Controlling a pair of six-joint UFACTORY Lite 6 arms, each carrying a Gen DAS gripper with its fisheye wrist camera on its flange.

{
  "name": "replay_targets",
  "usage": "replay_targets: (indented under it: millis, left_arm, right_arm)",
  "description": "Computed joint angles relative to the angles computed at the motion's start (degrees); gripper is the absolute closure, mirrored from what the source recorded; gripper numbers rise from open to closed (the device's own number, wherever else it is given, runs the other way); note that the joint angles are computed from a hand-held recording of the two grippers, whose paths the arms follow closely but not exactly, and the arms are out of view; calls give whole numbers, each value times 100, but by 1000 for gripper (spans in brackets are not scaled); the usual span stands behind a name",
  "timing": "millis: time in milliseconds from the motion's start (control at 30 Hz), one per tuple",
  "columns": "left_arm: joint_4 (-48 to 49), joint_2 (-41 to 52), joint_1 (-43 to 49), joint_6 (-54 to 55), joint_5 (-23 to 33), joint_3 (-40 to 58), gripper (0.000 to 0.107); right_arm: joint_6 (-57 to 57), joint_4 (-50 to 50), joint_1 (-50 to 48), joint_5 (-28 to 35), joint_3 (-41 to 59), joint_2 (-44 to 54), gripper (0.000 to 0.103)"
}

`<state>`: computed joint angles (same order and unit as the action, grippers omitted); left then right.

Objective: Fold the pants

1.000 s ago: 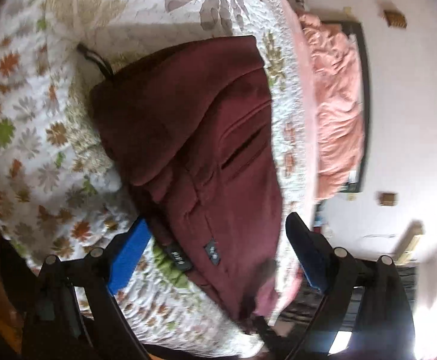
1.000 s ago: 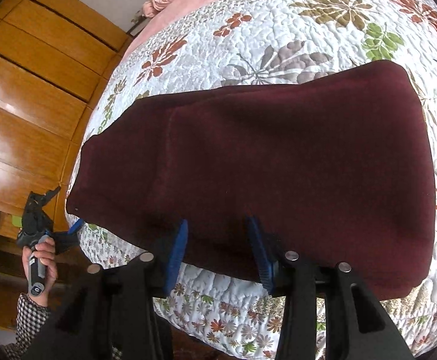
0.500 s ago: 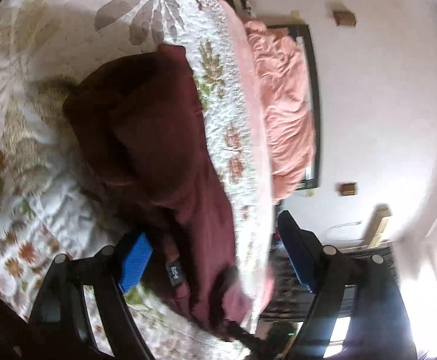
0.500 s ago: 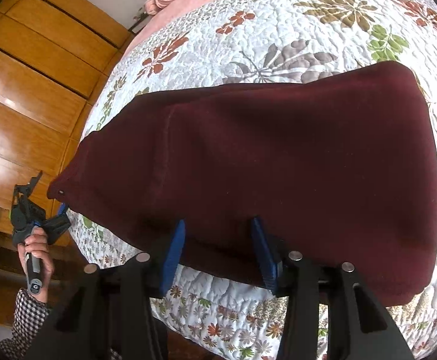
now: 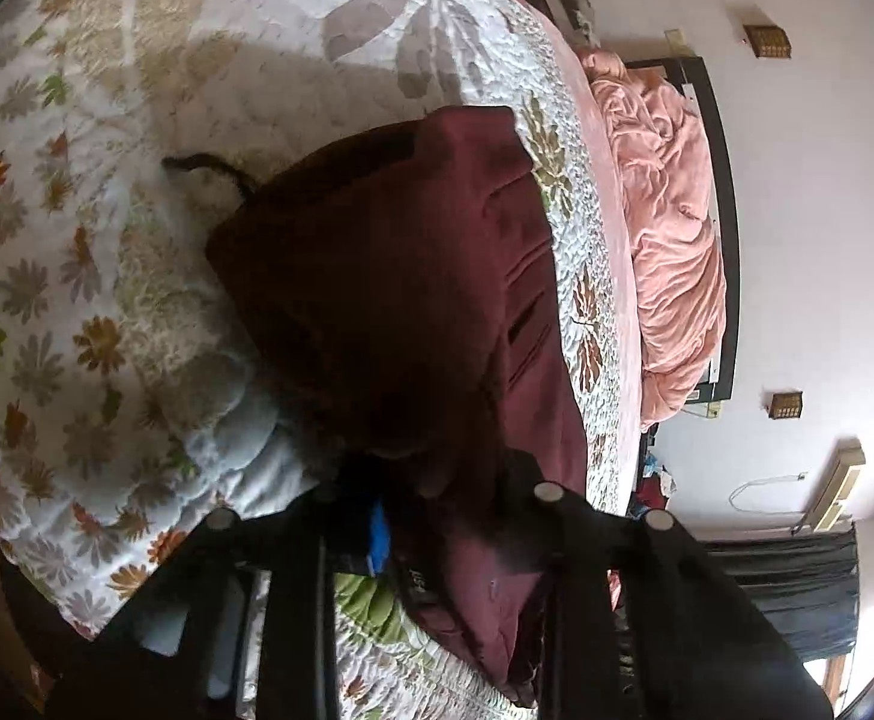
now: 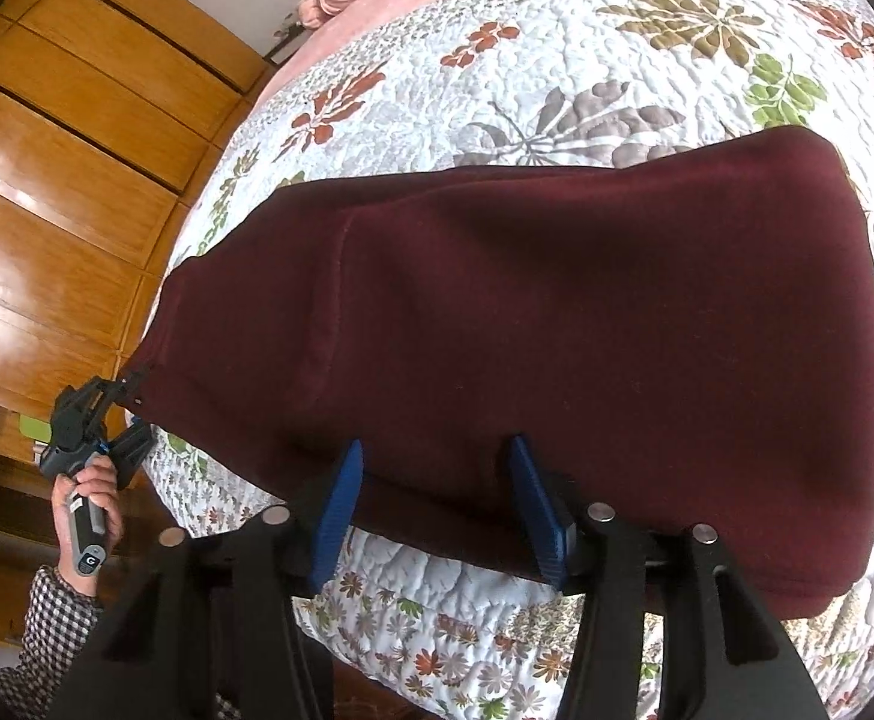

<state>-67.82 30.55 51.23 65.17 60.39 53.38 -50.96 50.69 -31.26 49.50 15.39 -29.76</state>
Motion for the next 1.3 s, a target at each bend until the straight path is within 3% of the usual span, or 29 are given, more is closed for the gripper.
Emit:
replay_targets:
  millis: [200, 433, 833, 1000, 1300]
  left_arm:
    - [-135, -703, 326, 403, 352, -501, 87]
    - [-474, -1924, -172, 575, 627, -912, 87]
    - [-560, -4302, -2394, 440, 70, -1482, 86]
    - [-288, -4815, -3944, 261, -931, -1566, 85]
    - [259, -4560, -6171, -282, -2533, -1447, 84]
  right_arm:
    - [-57, 74, -5, 37, -29, -7, 48]
    - [-114, 115, -83, 92, -58, -25, 47]
    - [-66, -54, -873, 922, 225, -485, 47]
    - [-181, -202, -1329, 1110, 423, -461, 42]
    - [-484, -230, -1874, 1222, 454, -231, 41]
